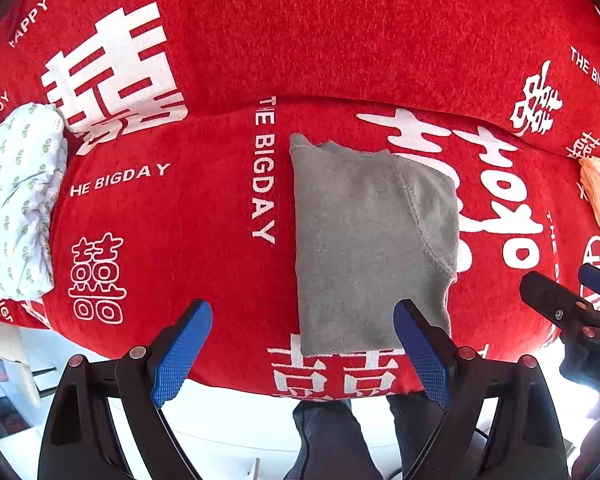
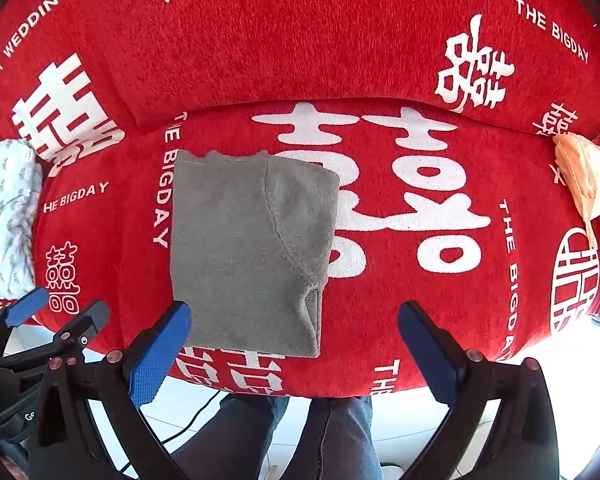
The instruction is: Fold small clothes
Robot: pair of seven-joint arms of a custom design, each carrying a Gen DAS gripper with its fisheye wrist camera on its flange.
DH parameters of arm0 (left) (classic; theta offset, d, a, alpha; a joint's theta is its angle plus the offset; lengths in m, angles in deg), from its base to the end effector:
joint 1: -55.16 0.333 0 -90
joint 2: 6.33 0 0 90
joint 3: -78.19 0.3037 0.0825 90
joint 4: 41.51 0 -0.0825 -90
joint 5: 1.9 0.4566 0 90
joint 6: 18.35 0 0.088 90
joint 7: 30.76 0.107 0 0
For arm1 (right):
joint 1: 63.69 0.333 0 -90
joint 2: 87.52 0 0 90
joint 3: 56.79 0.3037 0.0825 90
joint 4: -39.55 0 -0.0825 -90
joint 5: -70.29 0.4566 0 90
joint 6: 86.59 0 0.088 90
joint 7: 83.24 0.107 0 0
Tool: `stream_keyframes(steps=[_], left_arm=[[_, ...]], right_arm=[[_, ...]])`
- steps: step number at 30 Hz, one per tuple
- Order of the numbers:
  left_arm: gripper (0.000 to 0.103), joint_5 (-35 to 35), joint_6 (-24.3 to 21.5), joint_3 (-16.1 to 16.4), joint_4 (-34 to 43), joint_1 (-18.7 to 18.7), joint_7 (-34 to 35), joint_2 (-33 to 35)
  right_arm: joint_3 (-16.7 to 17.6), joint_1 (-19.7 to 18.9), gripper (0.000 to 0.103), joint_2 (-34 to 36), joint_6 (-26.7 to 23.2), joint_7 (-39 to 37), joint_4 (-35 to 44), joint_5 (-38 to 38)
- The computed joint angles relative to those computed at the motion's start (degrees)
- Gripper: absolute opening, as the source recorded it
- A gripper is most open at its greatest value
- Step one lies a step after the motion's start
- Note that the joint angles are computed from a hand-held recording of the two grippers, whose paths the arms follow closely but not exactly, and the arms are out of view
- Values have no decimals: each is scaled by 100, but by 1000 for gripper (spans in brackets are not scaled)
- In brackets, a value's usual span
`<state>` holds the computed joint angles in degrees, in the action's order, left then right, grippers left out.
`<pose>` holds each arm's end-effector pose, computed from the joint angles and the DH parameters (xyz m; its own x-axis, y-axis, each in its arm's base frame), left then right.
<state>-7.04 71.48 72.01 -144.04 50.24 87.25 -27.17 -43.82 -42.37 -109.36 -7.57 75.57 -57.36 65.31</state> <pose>0.4986 -0.1183 0.6991 -0.6312 -0.7753 -0.0210 -0.7651 0.6269 -0.1469 0.3898 0.2848 0.7379 -0.5933 -0.8050 0.0026 -0.7924 0.5834 -0.1781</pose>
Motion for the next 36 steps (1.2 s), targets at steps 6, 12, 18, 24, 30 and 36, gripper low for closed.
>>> stream_keyframes(steps=[6, 12, 18, 24, 30, 36], left_arm=[[93, 50, 98, -15, -51, -18, 41, -66], [93, 80, 137, -21, -53, -19, 2, -71], [93, 101, 138, -26, -51, -20, -53, -80], [93, 101, 141, -24, -56, -26, -60, -84], [93, 112, 145, -19, -60, -22, -58, -95], [93, 116, 147, -13, -61, -18, -49, -103]], right_arm=[[42, 4, 103, 36, -88, -12, 82, -147], [29, 12, 103, 43, -90, -15, 91, -148], [42, 14, 103, 40, -115, 17, 105, -165], [44, 18, 103, 37, -122, 30, 107, -163], [49, 22, 103, 51, -144, 47, 127, -172], [43, 25, 103, 31, -141, 27, 107, -170]])
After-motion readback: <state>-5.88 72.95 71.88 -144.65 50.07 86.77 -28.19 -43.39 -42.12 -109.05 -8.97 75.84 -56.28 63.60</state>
